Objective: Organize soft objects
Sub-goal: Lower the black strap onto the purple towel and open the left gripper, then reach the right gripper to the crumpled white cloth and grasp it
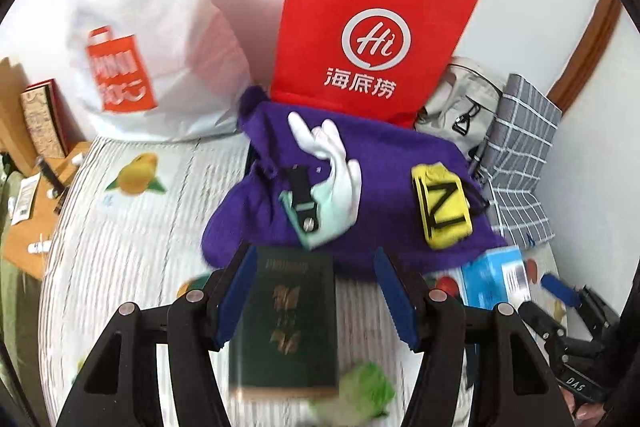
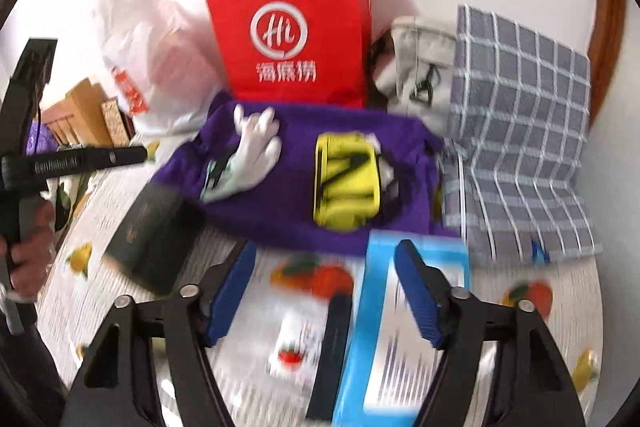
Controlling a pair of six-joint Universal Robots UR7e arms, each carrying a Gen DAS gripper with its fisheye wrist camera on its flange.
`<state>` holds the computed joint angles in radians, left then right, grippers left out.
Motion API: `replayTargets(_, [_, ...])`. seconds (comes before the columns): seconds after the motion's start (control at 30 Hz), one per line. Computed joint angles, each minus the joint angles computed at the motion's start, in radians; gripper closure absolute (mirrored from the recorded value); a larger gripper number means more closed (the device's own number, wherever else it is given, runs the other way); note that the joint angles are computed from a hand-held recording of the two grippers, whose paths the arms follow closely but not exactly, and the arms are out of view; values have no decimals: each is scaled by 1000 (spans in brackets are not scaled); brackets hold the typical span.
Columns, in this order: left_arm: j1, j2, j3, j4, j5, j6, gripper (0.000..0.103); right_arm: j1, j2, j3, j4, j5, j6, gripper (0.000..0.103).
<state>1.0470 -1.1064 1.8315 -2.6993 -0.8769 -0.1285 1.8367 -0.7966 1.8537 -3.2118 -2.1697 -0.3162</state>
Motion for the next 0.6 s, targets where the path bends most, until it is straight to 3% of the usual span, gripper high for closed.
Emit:
replayTargets(0.2, [-25,-96,136,1,-4,-70,44,-5,-73,184,-50,31,58,40])
replayTargets(0.37, [-64,-137,243,8,108,-123,44,-3,-62,295,-162,25,32,39])
replayTargets(0.6, [-53,-197,347,15,66,-194,44,-39,-10,377,-241,54,29,33])
